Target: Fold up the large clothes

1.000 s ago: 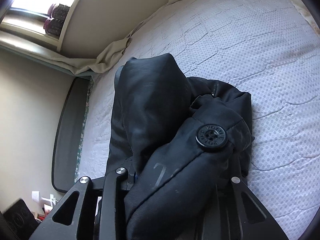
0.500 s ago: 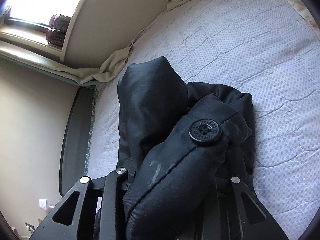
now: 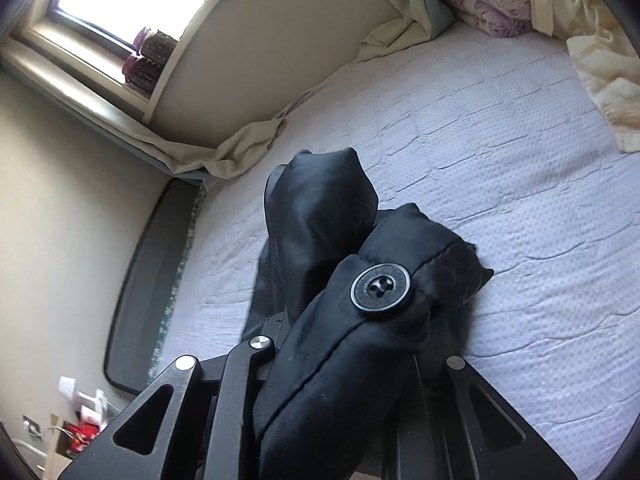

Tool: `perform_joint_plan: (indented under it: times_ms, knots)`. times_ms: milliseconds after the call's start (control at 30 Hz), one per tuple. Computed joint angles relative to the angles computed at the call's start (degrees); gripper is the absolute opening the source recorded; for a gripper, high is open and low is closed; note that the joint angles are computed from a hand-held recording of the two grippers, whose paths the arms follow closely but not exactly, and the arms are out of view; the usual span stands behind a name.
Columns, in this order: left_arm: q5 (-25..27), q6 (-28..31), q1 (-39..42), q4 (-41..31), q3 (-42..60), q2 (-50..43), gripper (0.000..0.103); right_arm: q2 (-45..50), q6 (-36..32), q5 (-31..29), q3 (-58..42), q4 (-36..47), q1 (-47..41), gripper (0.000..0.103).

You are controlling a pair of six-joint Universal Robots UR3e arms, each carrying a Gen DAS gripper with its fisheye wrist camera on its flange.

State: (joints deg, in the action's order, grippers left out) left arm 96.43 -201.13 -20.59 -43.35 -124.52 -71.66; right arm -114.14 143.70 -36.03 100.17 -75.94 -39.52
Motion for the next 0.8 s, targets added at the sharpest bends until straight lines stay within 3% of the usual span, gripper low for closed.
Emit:
perform_joint_plan:
  times_ms: [267,533,700,800]
  knots:
    - [-2.4,4.8,1.6,-0.7,1.3,0.6,0.089,1.0,-0.2,-7.5,9.4,-13.4,-1.1,0.012]
    - [-5.4,7.9,2.2,-5.9,0.9,9.8,0.086,2.7,-2.5,-12.3,18.3,-25.0,-2.7,0.014]
    - [-9.7,8.5,3.7,-10.1,0.9,17.9,0.081,0.5,-3.4,-11.7,20.4,-23.7,-4.5,0.014]
    - [-12.8,8.7,4.7,-6.5,1.5,19.1,0.081,0.0,-3.8,-11.6,20.4,-22.4,-5.7,0.014]
